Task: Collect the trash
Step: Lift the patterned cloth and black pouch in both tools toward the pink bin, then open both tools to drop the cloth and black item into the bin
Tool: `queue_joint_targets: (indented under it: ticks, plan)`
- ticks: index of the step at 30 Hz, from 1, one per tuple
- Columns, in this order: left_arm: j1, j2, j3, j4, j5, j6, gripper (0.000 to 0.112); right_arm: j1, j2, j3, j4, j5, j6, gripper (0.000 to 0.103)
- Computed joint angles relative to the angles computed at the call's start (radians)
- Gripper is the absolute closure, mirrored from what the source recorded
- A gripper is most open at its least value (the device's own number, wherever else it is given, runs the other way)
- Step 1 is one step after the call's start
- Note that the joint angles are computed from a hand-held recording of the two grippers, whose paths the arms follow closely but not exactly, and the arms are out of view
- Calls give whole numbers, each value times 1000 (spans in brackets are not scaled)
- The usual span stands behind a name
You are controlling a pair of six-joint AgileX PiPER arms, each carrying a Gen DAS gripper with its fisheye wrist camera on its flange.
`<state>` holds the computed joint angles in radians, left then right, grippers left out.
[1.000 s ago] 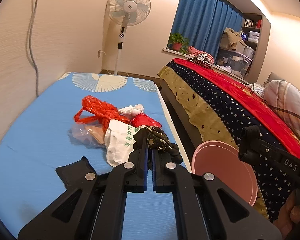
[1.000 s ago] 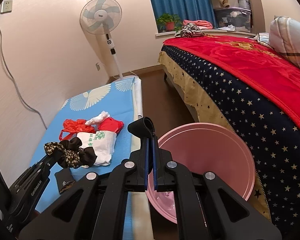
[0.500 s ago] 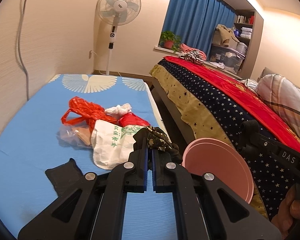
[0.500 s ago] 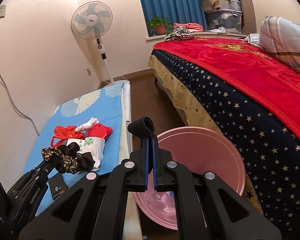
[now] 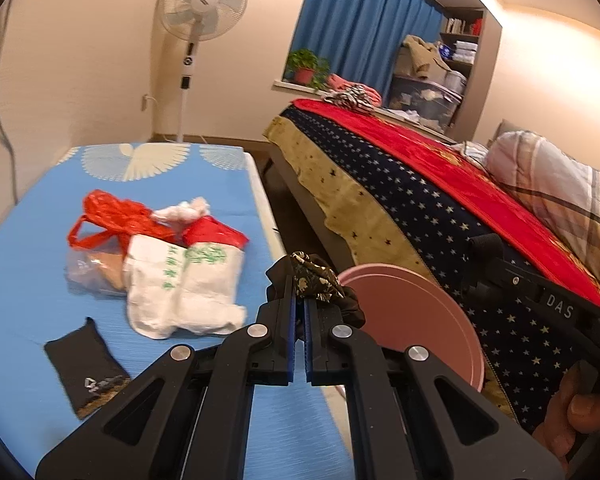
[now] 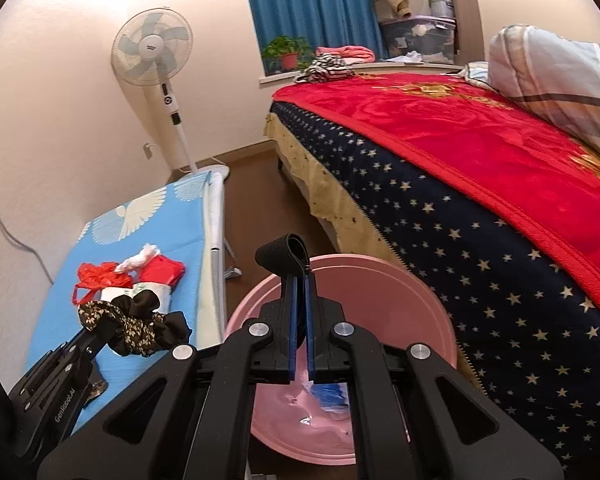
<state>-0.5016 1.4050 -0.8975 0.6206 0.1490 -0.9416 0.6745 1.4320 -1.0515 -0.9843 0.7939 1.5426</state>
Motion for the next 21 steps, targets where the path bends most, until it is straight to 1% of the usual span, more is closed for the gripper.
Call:
queue_joint_targets:
  ticks: [9, 14, 20, 21]
  plan:
    - [-46, 60, -48, -79, -2, 93, 109, -35, -18, 26, -4, 26, 20, 99]
    - [-57, 98, -73, -219, -5, 224, 109, -57, -23, 42, 1, 17, 20, 99]
    - [-68, 131, -98, -315, 1, 310, 109, -66, -22, 45, 4, 17, 16, 99]
    - [-71, 137, -103, -350, 1, 345, 109, -70, -23, 47, 7, 14, 12, 99]
